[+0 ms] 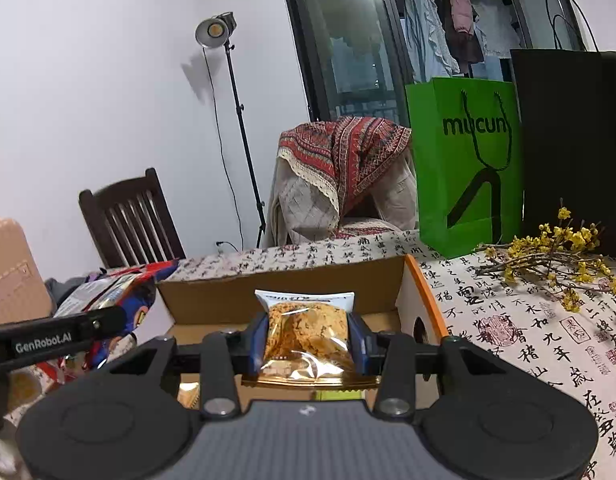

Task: Organize snacks
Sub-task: 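Lower the red-silver wrapper into the box with the left tool while the right tool drops the gold packet in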

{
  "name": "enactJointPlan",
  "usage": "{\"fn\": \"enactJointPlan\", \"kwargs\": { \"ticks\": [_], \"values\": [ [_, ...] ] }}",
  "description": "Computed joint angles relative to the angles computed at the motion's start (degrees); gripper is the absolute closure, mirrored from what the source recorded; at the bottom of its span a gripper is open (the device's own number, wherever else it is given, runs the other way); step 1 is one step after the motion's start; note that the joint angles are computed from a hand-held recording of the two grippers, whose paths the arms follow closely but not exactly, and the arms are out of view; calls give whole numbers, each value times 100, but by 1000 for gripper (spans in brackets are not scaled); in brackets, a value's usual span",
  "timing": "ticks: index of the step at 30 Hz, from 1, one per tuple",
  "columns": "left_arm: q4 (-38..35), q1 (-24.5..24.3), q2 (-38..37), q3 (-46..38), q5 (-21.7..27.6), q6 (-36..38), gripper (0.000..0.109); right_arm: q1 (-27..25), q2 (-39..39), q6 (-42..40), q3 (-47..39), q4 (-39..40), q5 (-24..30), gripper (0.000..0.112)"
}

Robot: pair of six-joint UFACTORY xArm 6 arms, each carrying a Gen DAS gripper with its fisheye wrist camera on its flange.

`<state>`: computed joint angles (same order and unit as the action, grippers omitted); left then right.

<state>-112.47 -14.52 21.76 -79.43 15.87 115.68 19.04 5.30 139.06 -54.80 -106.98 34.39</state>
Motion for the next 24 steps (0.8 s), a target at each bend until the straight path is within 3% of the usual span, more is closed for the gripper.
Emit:
{"fn": "enactJointPlan", "kwargs": {
  "ticks": [3, 5, 6, 7, 9, 11, 16, 19, 24],
  "values": [
    [-178, -50, 10, 21, -62, 339, 41, 63, 113, -360, -64, 283, 151, 71],
    [-458, -91, -27, 67, -130, 679, 24, 71, 134, -546, -79, 491, 142, 67],
    [-763, -97, -62, 92, -147, 997, 8, 61, 118, -574, -64, 543, 111, 60],
    [-1241, -73, -126, 139, -111, 1467, 6, 44, 99, -532, -42, 555, 84, 53],
    [-1478, -26, -253, 269, 24, 1702, 6, 68, 20, -403, 41, 514, 164, 21],
    [-1194, -3, -307, 327, 69, 1328, 6, 64, -91, -106, 147, 306, 161, 11],
    [-1096, -13, -379, 350, -49, 1165, 6, 101, -331, 80, 326, 209, 257, 9],
    [-609, -10, -510, 429, -116, 643, 6, 179, -558, 151, 466, 167, 414, 9],
    [-226, 150, -1070, 858, 114, 130, 6, 396, -1007, -101, 673, 392, 621, 9]
  ]
}}
